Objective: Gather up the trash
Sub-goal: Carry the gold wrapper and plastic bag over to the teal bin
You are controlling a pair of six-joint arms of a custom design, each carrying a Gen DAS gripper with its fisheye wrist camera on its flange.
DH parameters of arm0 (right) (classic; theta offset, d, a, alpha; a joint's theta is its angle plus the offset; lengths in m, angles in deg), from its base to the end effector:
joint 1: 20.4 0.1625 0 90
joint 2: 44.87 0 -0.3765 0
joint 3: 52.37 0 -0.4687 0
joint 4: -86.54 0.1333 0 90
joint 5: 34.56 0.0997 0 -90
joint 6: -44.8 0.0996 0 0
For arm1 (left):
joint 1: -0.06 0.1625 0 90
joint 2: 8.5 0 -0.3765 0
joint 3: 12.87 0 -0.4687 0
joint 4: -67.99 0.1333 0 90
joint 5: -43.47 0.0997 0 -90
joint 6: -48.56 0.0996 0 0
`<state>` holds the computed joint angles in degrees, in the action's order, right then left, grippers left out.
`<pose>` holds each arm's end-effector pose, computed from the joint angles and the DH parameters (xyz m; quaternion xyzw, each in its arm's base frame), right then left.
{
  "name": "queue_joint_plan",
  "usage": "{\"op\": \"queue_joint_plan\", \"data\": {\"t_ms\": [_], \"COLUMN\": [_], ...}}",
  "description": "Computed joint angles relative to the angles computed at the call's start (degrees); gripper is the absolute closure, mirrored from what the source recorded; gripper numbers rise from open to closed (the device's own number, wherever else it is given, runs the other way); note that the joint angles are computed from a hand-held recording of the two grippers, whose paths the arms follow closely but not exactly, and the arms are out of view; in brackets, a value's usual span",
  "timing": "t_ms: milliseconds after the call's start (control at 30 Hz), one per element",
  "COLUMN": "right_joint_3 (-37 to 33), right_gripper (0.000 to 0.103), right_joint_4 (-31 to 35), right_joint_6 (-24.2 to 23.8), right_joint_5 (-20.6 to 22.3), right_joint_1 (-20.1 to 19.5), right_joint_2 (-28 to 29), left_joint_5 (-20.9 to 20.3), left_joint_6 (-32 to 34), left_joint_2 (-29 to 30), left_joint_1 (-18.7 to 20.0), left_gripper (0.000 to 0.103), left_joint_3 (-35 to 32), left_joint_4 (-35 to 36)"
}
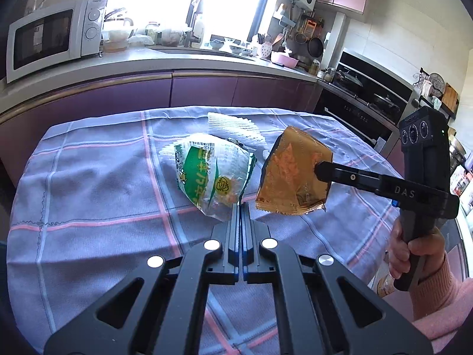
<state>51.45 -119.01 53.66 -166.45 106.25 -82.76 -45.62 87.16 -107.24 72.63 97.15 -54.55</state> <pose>0.4173 -0.4490 -0.0063 0.0580 -0.8589 0.4869 0.1476 -0.0305 -0.5475 0.3863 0.4603 0.8683 -0.1799 0.0416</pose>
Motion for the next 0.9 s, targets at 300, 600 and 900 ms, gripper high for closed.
{"op": "queue_joint_plan", "data": {"t_ms": [300,600,900], "right_joint_3": [-4.35,-13.93,-31.47], "right_gripper": [0.09,0.09,0.09], "right_joint_4": [2.74,11.63,25.1], "right_joint_6": [-2.09,-3.96,-8.28], "right_joint_5": [4.5,13.43,20.79], "right_joint_1": [0.57,-0.41,-0.37], "right_joint_2": [2.71,8.51,18.59], "left_joint_5": [0.25,3.42,7.4], "left_joint_6": [0.11,-2.36,-4.37], "left_joint_2": [-3.77,-5.23,-3.03], "left_joint_1": [3.86,8.41,13.9], "left_gripper": [0.102,0.101,0.102], "left_joint_3": [-1.11,-4.17,-10.7], "left_joint_4": [1.64,-0.27,-4.99]}}
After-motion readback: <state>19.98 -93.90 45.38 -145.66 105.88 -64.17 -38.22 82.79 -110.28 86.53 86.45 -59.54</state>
